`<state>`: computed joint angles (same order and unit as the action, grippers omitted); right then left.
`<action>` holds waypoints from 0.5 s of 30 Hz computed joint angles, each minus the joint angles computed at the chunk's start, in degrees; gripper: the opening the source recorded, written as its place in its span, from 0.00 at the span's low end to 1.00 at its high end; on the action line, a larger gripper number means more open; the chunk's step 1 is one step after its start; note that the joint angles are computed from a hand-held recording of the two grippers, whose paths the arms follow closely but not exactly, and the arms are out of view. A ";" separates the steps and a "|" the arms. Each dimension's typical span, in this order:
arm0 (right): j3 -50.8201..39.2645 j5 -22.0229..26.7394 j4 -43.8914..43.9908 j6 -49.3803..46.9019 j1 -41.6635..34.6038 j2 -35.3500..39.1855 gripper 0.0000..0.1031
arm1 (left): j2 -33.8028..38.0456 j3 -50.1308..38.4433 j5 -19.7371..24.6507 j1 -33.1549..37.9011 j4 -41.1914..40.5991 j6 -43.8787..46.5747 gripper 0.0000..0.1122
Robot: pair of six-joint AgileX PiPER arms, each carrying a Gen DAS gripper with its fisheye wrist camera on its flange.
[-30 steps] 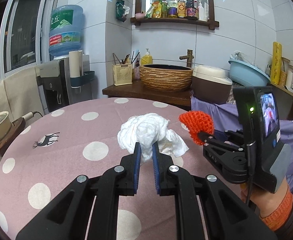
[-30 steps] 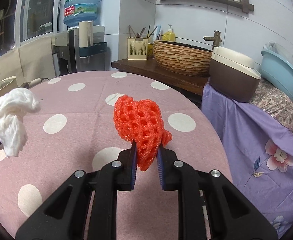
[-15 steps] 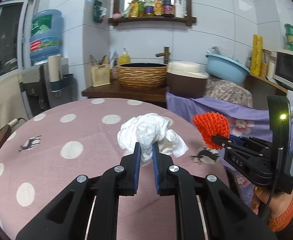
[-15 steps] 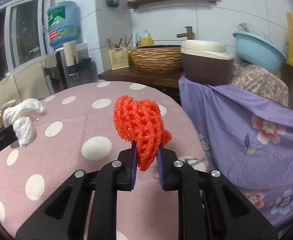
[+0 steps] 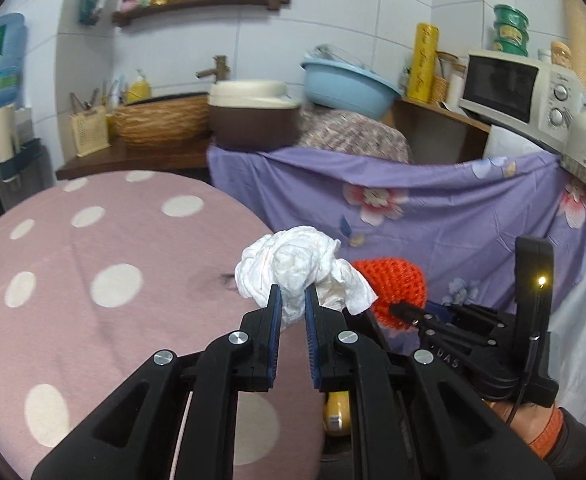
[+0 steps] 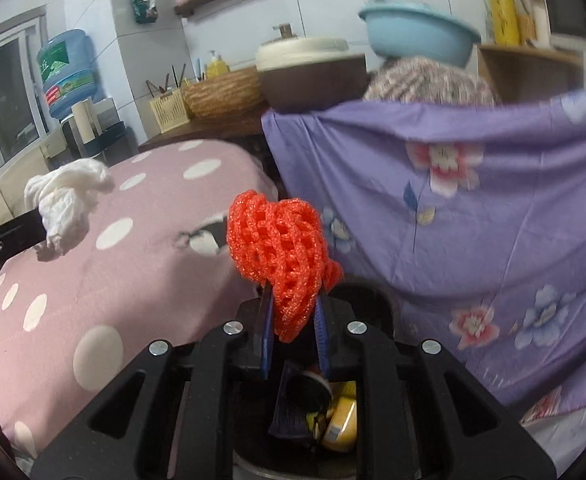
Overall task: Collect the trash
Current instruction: 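Carry the tissue and foam net over the bin with both tools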
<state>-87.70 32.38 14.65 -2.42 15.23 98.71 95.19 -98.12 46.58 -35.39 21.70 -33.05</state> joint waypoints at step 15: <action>11.50 -1.57 14.33 -10.97 -5.95 7.09 0.27 | 8.85 -6.66 3.18 -1.83 -9.48 8.46 0.11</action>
